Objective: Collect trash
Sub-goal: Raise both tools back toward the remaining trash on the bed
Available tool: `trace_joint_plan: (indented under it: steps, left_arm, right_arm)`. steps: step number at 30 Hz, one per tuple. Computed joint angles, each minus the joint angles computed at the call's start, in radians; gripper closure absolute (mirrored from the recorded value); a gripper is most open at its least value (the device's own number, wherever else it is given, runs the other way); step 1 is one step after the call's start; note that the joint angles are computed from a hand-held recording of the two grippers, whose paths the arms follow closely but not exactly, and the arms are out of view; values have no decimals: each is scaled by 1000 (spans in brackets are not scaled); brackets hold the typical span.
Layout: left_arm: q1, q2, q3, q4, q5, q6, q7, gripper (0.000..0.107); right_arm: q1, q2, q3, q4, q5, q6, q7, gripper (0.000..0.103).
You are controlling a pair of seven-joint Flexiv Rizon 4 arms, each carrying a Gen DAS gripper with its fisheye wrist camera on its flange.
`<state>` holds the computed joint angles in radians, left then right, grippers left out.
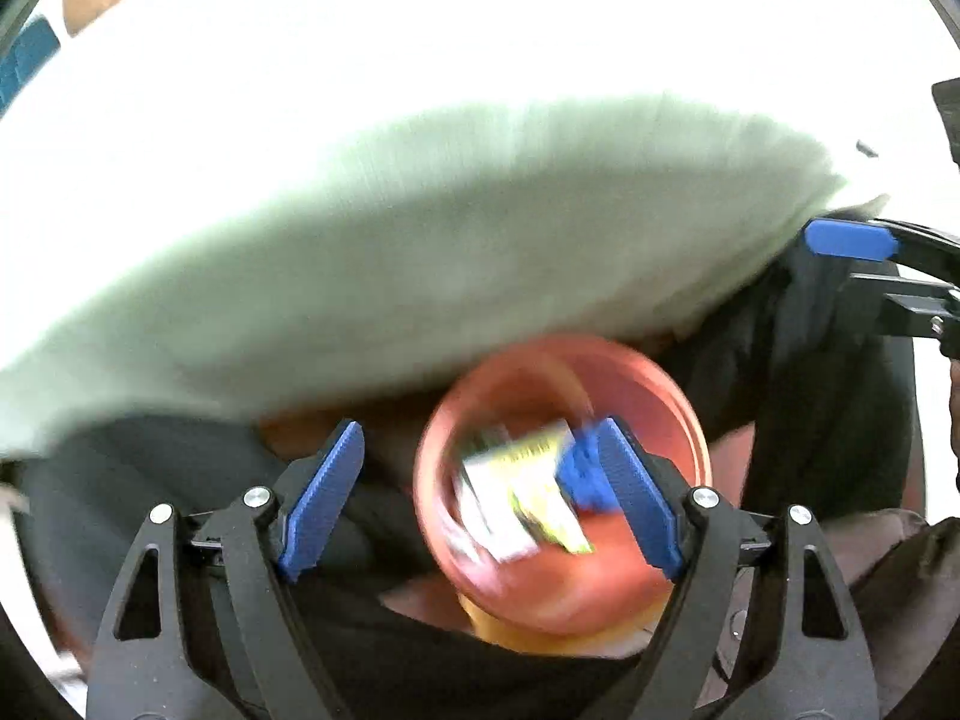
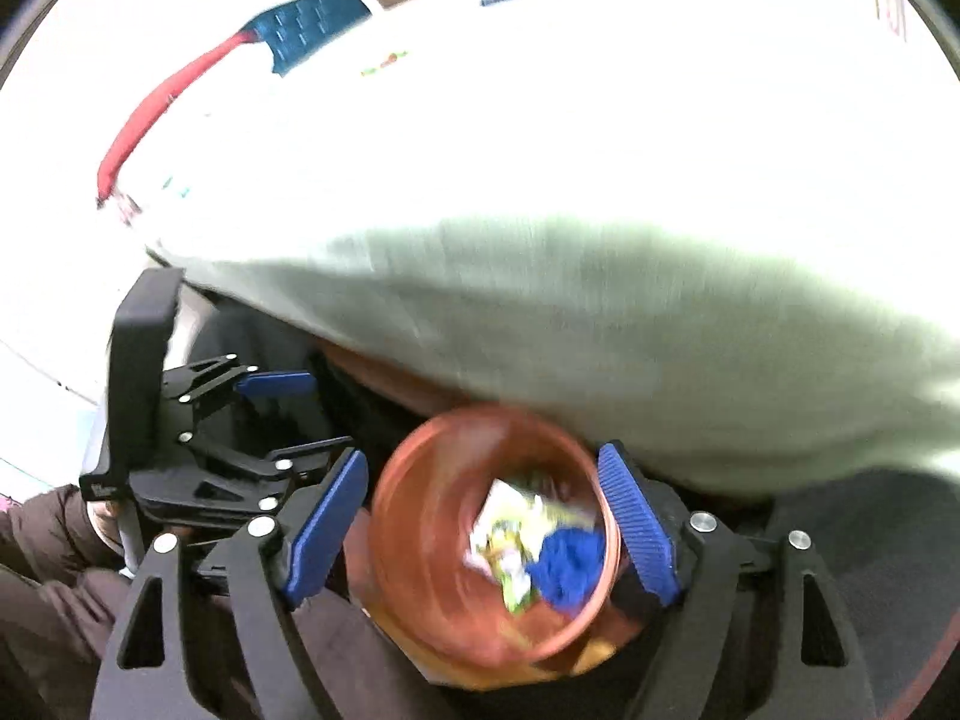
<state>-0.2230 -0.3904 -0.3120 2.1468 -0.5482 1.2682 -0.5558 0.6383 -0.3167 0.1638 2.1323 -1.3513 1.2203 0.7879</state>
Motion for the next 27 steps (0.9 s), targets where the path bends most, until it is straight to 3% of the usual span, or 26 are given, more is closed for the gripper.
trace_joint_plan:
  steps: [2,5,15,18,22,27]
  left_arm:
    - [58,13,-91,6,-94,119,116,28]
    - [67,-36,-106,-80,-94,217,122,21]
    - [21,-283,23,-578,65,40,-147,21]
    - [24,-327,9,-646,88,38,-171,21]
    - [16,-368,-15,-715,105,43,-186,21]
    - [5,-418,-31,-779,108,49,-210,21]
  right_arm:
    - [-1,20,-12,-1,-66,-15,43,22]
    - [-19,32,-7,-14,-135,-33,91,22]
    - [-34,72,32,-4,-58,-120,16,20]
    - [-39,87,28,-21,-7,-170,-87,20]
    - [-92,101,-5,-51,-25,-159,-167,14]
    - [-198,34,-76,-181,15,-45,-298,14]
